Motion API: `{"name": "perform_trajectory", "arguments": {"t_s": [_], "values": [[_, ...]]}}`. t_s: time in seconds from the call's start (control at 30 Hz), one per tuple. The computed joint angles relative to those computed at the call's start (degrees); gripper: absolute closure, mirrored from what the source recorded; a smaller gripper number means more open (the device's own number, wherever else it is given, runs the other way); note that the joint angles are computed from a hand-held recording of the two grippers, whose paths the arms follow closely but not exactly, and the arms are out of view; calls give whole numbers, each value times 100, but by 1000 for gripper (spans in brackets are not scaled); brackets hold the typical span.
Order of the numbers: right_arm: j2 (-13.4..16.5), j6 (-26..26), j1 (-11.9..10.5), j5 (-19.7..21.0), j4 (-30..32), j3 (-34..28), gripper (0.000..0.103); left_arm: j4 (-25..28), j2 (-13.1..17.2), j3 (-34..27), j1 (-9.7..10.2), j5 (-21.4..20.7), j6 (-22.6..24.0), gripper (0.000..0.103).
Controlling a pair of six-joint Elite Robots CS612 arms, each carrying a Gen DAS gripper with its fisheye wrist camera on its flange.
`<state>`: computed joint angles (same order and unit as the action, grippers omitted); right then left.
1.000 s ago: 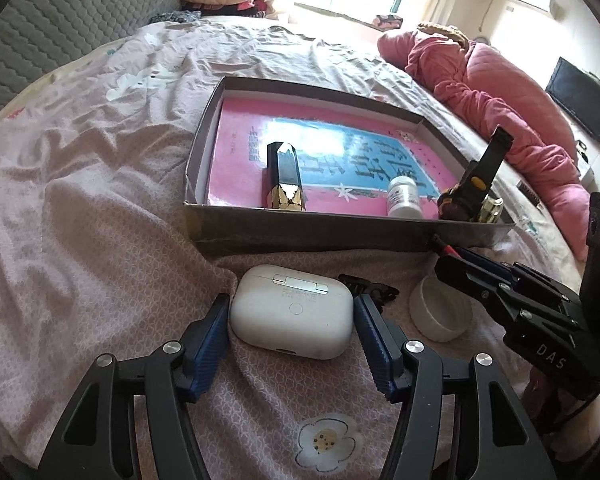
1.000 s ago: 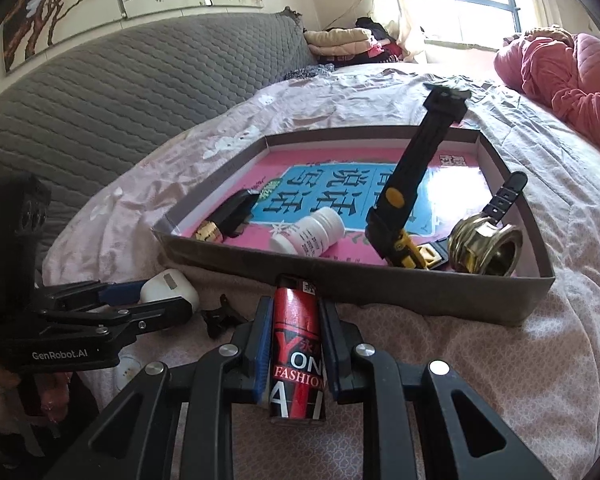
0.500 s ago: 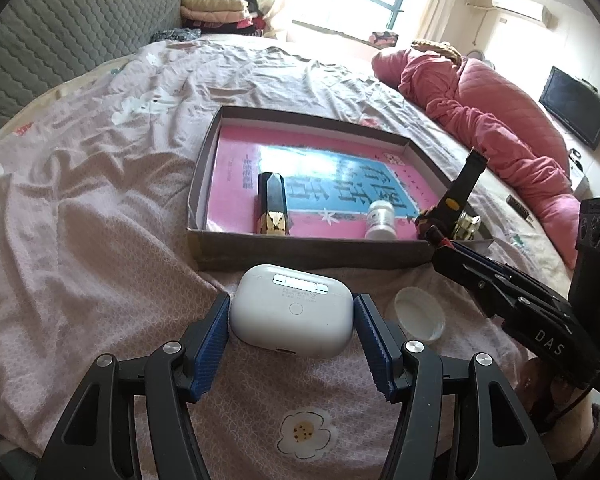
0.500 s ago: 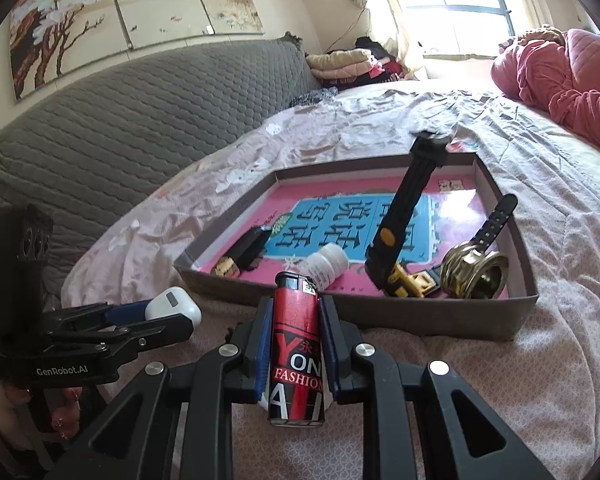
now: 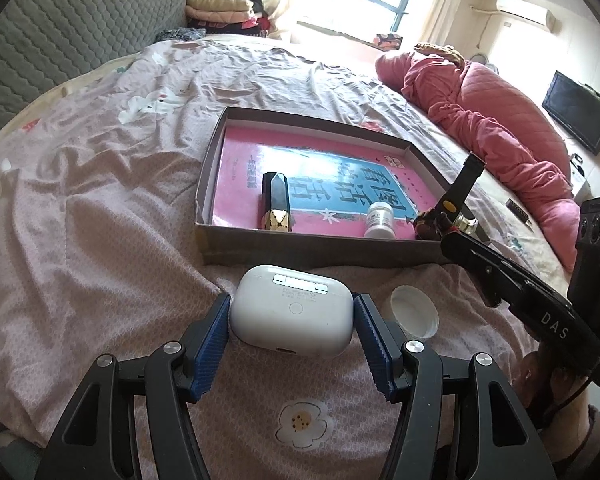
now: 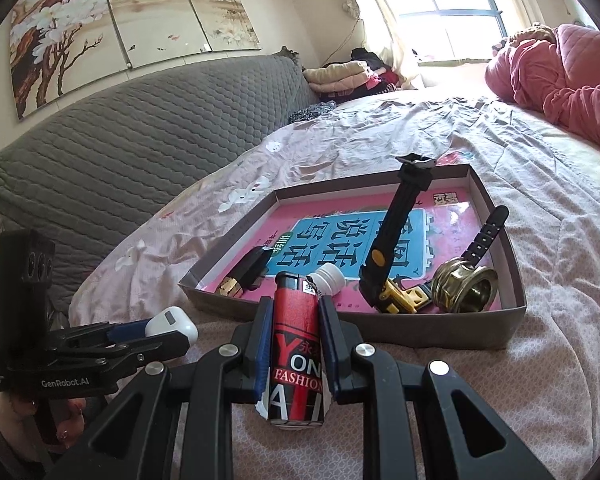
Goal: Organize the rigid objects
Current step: 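Lift the earbuds case with the left tool while the right tool lifts the red can off the white cap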
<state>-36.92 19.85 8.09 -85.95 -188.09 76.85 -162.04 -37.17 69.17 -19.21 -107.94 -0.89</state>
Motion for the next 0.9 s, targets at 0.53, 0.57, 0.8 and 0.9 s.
{"name": "perform_trajectory", "arguments": {"t_s": [0.53,0.57,0.8,0.9], "values": [[19,-39,16,49,48,-44,80,333,-99,182,-24,180,189,40],[22,-47,19,53,56,-50,80,355,-104,192,-30,197,211,40],[33,-32,14,65,50,-64,80,430,-136,295,-55,334,299,40],[38,-6,9,79,47,-67,80,393,-158,352,-63,365,345,41]]}}
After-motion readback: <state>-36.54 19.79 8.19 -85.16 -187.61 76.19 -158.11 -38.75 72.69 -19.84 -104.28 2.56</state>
